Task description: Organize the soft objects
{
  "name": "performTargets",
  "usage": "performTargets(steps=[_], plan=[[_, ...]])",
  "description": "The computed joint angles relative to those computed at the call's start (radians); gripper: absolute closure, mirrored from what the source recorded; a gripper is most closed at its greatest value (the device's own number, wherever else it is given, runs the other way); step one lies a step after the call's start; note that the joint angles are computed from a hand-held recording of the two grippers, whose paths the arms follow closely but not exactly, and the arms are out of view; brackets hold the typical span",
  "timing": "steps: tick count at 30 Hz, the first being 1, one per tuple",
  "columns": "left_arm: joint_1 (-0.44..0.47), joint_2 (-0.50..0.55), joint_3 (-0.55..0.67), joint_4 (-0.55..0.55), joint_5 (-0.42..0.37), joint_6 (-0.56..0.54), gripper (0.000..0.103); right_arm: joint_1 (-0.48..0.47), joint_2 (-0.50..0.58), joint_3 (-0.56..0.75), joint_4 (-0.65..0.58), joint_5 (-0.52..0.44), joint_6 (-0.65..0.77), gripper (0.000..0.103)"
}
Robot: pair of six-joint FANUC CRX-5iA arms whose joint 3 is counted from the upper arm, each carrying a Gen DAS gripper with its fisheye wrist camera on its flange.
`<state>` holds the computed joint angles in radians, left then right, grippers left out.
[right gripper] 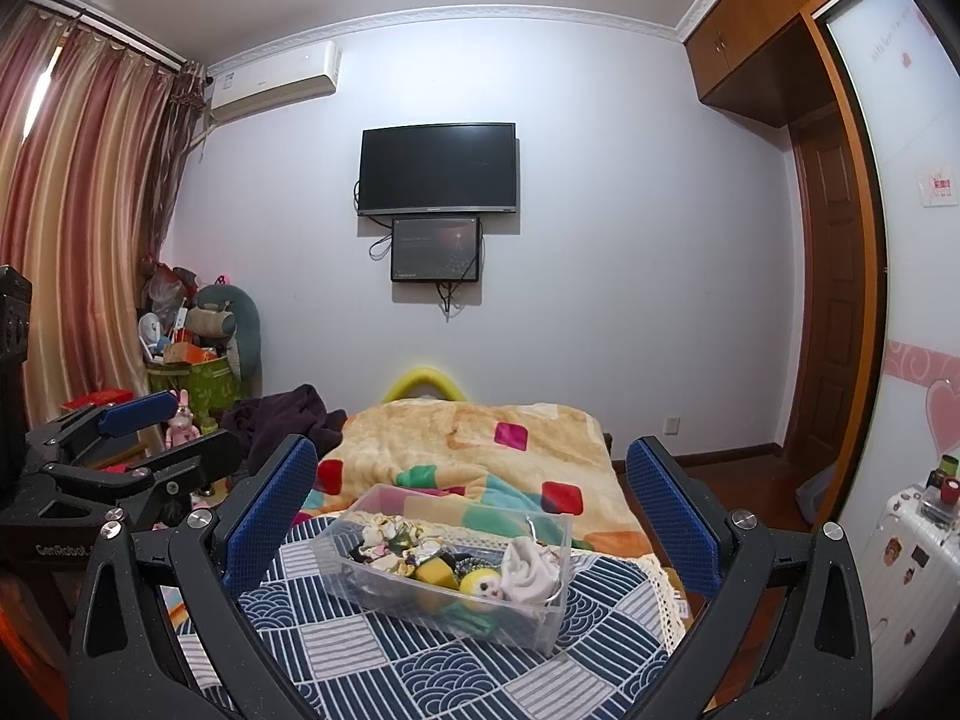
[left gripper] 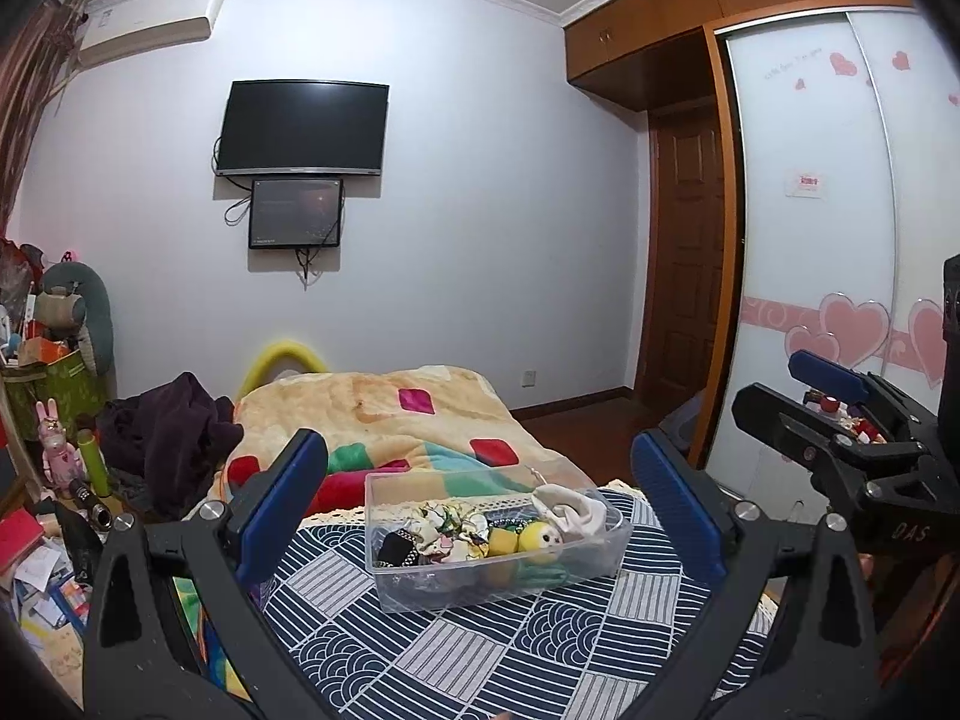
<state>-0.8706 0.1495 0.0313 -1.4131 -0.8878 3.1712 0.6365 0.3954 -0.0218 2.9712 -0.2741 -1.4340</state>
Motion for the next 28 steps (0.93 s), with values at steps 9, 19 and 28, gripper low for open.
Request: performTargets(steps=[9,19,28], plan=[[-0.001,0.005,0.006,0.005,-0.005,-0.003,0.0,0.001,0.0,-0.001,-0.01,-0.001,0.009,0.0],[-0.003,0.01,0.008,0.006,-0.002,-0.016,0.0,0.005,-0.002,-0.003,-0.041,0.003,0.022,0.0],[0.009,0.0,0.004,0.019,0.022,-0.01,0.0,0.007,0.0,0.0,-0.042,0.007,0.023,0.0]])
